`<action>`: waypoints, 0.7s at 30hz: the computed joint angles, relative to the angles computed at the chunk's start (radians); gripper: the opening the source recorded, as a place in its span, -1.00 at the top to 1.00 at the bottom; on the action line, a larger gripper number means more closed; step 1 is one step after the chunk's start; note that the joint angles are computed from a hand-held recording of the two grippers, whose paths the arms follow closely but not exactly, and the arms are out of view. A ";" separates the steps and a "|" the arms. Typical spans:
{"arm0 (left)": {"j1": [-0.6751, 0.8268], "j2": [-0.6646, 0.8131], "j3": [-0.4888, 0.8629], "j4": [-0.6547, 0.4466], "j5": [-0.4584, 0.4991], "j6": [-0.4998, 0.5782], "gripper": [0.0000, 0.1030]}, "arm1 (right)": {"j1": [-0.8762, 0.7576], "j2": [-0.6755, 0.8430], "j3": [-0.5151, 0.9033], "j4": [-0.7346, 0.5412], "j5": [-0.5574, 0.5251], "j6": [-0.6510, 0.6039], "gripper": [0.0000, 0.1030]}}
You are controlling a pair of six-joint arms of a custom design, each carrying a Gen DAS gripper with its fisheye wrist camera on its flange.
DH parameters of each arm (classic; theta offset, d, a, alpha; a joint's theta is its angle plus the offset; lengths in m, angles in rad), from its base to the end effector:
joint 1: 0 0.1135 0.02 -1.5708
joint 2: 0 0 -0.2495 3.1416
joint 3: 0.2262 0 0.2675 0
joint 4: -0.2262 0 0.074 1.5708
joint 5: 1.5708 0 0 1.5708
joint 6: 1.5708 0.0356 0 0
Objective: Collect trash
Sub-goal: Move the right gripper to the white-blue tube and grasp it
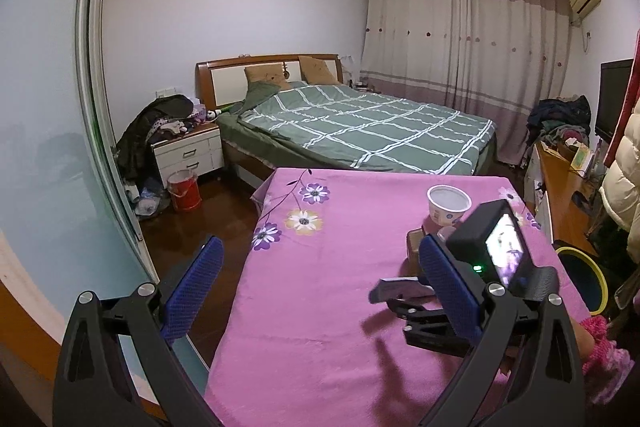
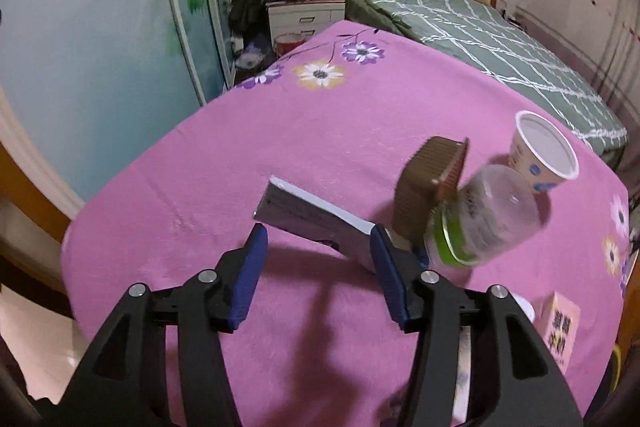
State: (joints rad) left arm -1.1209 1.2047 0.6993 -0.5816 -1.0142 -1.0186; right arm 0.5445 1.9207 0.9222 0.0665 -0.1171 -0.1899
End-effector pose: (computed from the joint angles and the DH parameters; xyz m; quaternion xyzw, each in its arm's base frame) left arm 0.1277 -0.1949 0.1906 -0.0728 0.8535 0.0428 0.5141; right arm 0.3078 0.1912 0.0734 -0.3574 0.8780 0.1100 0.2987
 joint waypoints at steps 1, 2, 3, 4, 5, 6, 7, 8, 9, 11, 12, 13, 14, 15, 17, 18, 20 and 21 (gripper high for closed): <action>0.003 0.002 0.002 0.002 0.005 0.000 -0.88 | 0.011 0.018 0.018 -0.001 0.026 -0.005 0.01; 0.005 0.007 0.004 0.008 0.010 0.001 -0.88 | 0.018 0.032 0.029 0.002 0.042 -0.009 0.01; 0.005 0.007 0.004 0.008 0.013 0.000 -0.88 | 0.026 0.051 0.046 0.001 0.057 -0.019 0.00; 0.007 0.008 0.002 0.013 0.018 0.002 -0.88 | 0.032 0.072 0.066 -0.005 0.064 -0.027 0.00; 0.010 0.007 -0.001 0.020 0.023 0.007 -0.88 | 0.035 0.093 0.083 -0.008 0.074 -0.033 0.00; 0.014 0.010 -0.001 0.025 0.028 0.010 -0.88 | 0.037 0.103 0.091 -0.001 0.085 -0.043 -0.02; 0.014 0.009 0.000 0.024 0.031 0.010 -0.88 | 0.037 0.112 0.095 0.009 0.092 -0.054 -0.03; 0.015 0.011 0.000 0.031 0.036 0.013 -0.88 | 0.043 0.121 0.104 0.009 0.106 -0.064 -0.03; 0.014 0.014 0.000 0.035 0.038 0.013 -0.88 | 0.042 0.126 0.108 0.008 0.107 -0.067 -0.03; 0.022 0.013 -0.001 0.046 0.041 0.027 -0.88 | 0.035 0.134 0.113 0.016 0.101 -0.073 -0.03; 0.026 0.010 -0.003 0.050 0.042 0.032 -0.88 | 0.032 0.145 0.122 0.022 0.111 -0.080 -0.03; 0.022 0.017 0.001 0.048 0.039 0.027 -0.88 | 0.032 0.165 0.140 0.019 0.137 -0.084 -0.02; 0.019 0.024 0.005 0.047 0.036 0.024 -0.88 | 0.025 0.191 0.173 -0.007 0.130 -0.084 -0.02; 0.021 0.021 0.004 0.047 0.038 0.025 -0.88 | 0.019 0.203 0.185 -0.014 0.121 -0.082 -0.02; 0.020 0.026 0.008 0.046 0.037 0.022 -0.88 | 0.005 0.229 0.207 -0.022 0.115 -0.072 0.00; 0.021 0.023 0.006 0.044 0.038 0.022 -0.88 | -0.002 0.227 0.204 -0.018 0.101 -0.064 0.06; 0.024 0.030 0.013 0.040 0.040 0.016 -0.88 | -0.014 0.218 0.201 -0.022 0.078 -0.048 0.30; 0.029 0.024 0.011 0.040 0.042 0.021 -0.88 | -0.027 0.211 0.202 -0.038 0.040 -0.035 0.46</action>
State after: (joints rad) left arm -1.0918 1.2284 0.7104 -0.5414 -0.9723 -0.9980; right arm 0.5172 2.1318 1.1238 0.0285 -0.0770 -0.2252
